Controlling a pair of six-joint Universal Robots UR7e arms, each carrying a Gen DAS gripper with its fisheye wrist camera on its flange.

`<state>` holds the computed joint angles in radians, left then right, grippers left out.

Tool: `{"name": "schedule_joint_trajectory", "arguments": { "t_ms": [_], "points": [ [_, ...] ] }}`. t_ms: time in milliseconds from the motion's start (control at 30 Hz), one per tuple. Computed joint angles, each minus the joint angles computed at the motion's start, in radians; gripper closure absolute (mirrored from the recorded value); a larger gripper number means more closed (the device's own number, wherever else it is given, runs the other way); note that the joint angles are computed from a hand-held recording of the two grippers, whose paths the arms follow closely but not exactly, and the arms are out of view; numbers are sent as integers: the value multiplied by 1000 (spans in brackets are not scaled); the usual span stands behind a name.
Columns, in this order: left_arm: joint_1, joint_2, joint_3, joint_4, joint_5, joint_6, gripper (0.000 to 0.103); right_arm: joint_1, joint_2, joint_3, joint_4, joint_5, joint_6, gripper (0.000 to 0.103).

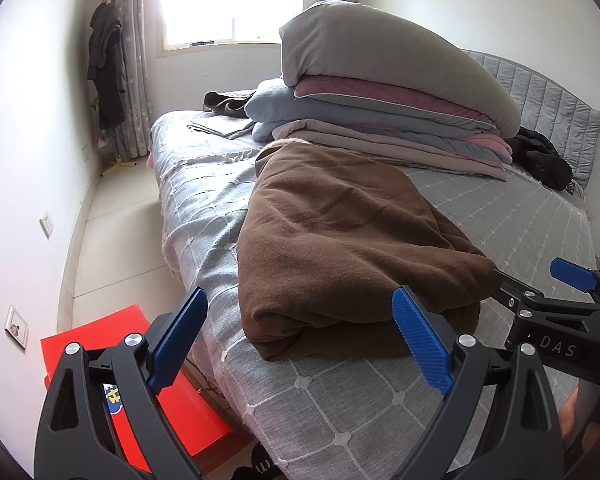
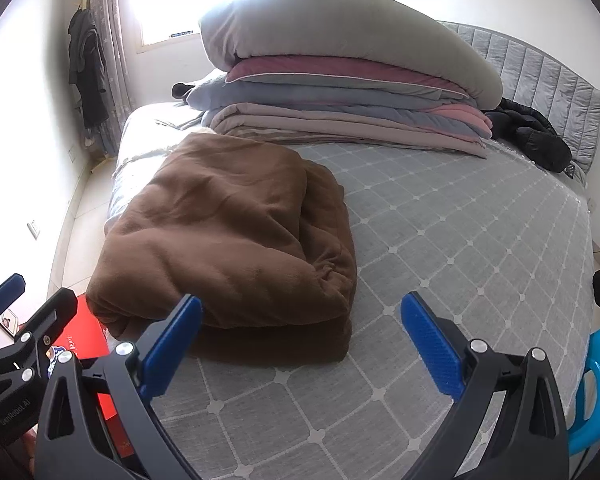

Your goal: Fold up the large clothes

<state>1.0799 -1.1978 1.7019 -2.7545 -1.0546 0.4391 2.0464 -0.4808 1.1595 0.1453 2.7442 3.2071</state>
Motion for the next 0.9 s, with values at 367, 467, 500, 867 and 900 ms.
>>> {"name": "schedule_joint_trajectory", "arguments": {
  "t_ms": [367,467,500,867,900],
  "points": [
    [-6,0,8,-30,11,16,13,6,14,-25,17,-1,12,7],
    [-11,-4,19,-53,15,26,13,7,11,-23,10,-3,6,7],
    [-12,-5,21,-59,15,30,13,9,10,-21,5,-2,3,7],
    [-22,-15,44,-131,9,79,13,17,1,-4,-65,14,-60,7],
    [-23,-15,45,-135,7,82,13,17,2,-6,-67,14,-65,7]
  ]
}}
